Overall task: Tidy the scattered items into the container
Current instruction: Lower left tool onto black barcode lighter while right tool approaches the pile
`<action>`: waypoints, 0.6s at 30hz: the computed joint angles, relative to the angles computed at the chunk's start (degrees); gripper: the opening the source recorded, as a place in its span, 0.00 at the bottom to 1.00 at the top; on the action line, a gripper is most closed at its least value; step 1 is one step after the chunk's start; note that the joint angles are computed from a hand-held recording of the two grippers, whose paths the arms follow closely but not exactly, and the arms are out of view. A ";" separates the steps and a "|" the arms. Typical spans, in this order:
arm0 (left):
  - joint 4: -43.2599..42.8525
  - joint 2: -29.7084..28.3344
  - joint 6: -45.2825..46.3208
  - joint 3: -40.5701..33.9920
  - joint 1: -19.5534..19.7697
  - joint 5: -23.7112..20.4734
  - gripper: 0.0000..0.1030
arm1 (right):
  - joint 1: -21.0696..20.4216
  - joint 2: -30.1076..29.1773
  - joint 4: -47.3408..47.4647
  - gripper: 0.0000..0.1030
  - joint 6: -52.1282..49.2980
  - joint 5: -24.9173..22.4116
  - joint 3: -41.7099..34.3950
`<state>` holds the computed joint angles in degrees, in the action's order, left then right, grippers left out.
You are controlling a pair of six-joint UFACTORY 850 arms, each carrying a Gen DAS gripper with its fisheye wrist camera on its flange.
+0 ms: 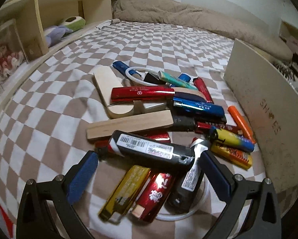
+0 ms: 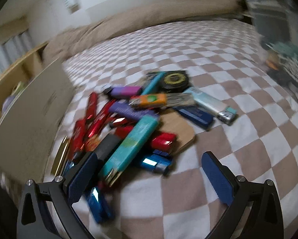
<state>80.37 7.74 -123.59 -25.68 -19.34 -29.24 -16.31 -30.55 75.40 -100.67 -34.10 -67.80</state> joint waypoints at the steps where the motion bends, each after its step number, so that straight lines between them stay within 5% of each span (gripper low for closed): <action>1: 0.88 0.27 -1.20 0.23 0.50 0.75 1.00 | 0.03 0.23 -2.00 1.00 0.00 -0.31 0.03; 9: 8.04 1.90 -10.02 1.64 1.35 2.29 0.92 | 2.04 1.05 -14.22 1.00 5.26 -1.89 -1.33; 11: 8.21 1.82 -10.03 1.60 1.31 2.51 0.82 | 3.29 1.68 -15.61 1.00 4.46 -0.75 -0.88; 18: 8.63 1.82 -9.55 1.59 0.01 1.74 0.82 | 6.29 2.95 -18.87 1.00 3.34 6.98 1.13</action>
<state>89.00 9.56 -133.14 -24.09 -19.33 -27.50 -10.02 -27.60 56.53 -97.32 -27.12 -66.67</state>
